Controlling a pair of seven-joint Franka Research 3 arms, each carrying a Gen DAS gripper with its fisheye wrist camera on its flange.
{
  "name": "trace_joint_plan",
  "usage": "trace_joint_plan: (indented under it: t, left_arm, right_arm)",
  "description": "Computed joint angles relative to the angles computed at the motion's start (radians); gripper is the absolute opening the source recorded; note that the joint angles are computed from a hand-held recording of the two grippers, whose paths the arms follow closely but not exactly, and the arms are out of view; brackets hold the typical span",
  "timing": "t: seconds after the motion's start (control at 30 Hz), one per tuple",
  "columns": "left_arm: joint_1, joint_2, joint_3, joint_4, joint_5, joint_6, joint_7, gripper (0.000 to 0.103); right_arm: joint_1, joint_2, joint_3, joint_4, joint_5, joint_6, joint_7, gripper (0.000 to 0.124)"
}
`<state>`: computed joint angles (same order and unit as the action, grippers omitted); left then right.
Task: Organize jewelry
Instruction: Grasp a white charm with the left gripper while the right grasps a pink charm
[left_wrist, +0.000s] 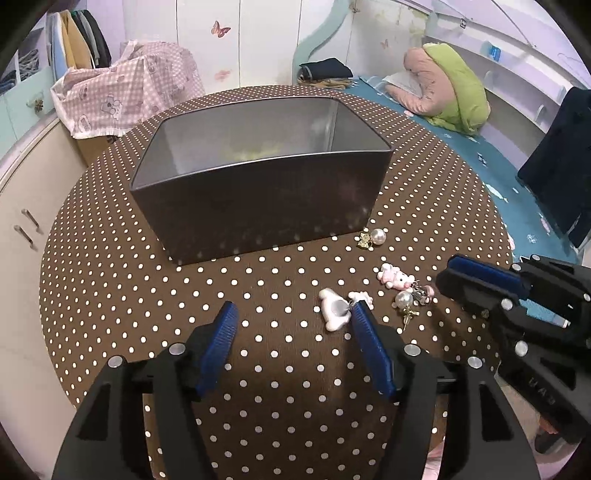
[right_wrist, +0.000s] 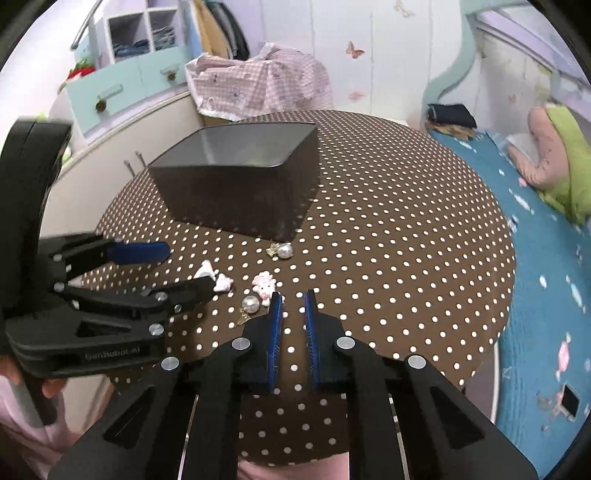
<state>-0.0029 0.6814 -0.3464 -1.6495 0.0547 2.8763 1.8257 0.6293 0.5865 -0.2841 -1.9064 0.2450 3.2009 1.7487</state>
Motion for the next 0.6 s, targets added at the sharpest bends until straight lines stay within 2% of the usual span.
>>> trace_joint_plan:
  t: [0.03,0.07,0.13,0.17,0.2,0.23,0.3,0.33,0.37,0.43,0.47,0.53,0.57,0.6]
  left_arm:
    - [0.006,0.002,-0.007,0.002,-0.002,-0.002,0.007,0.062]
    - [0.009,0.001,-0.012,-0.001,-0.002,0.0,0.014,0.059]
    - [0.002,-0.003,-0.004,-0.012,0.011,0.02,0.025,0.049]
    - [-0.025,-0.011,0.022,-0.02,0.027,0.034,0.003,0.039]
    - [-0.024,-0.011,0.022,-0.021,0.032,0.038,0.003,0.028]
    - [-0.012,-0.008,0.009,-0.018,0.03,0.033,0.011,0.023]
    - [-0.025,-0.009,0.027,-0.014,0.04,0.034,-0.008,0.006]
    - [-0.027,-0.008,0.032,-0.009,0.041,0.028,-0.018,0.004]
    - [-0.008,-0.005,0.011,-0.005,0.032,0.016,-0.007,0.004]
    - [0.019,-0.007,-0.015,-0.01,0.014,0.014,0.013,0.005]
    - [0.019,-0.009,-0.012,-0.012,0.012,0.022,0.012,0.008]
    - [0.017,-0.014,-0.005,-0.014,0.007,0.027,0.001,0.028]
    - [0.032,-0.011,-0.022,-0.014,-0.002,0.032,0.011,0.042]
    - [0.041,-0.008,-0.031,-0.01,-0.008,0.029,0.019,0.043]
  right_arm:
    - [-0.021,-0.002,0.021,0.002,0.0,0.004,-0.008,0.014]
    - [-0.01,0.0,0.008,0.001,0.002,0.009,-0.005,0.015]
    - [-0.03,-0.001,0.029,0.009,0.008,0.007,-0.011,0.015]
    - [-0.077,-0.006,0.079,0.014,0.011,0.005,-0.025,0.015]
    - [-0.098,-0.005,0.1,0.021,0.014,0.0,-0.031,0.015]
    - [-0.095,-0.001,0.095,0.029,0.015,-0.008,-0.029,0.015]
    - [-0.083,0.008,0.081,0.041,0.013,-0.022,-0.021,0.016]
    - [-0.099,0.01,0.098,0.049,0.012,-0.033,-0.024,0.016]
    - [-0.127,0.011,0.13,0.056,0.011,-0.041,-0.033,0.017]
    - [-0.143,0.016,0.151,0.064,0.006,-0.045,-0.038,0.026]
    - [-0.116,0.019,0.123,0.064,-0.001,-0.042,-0.026,0.039]
    - [-0.072,0.025,0.077,0.062,-0.01,-0.026,-0.006,0.05]
    - [-0.084,0.023,0.091,0.063,-0.012,-0.023,-0.014,0.05]
    - [-0.106,0.023,0.116,0.068,-0.014,-0.023,-0.026,0.05]
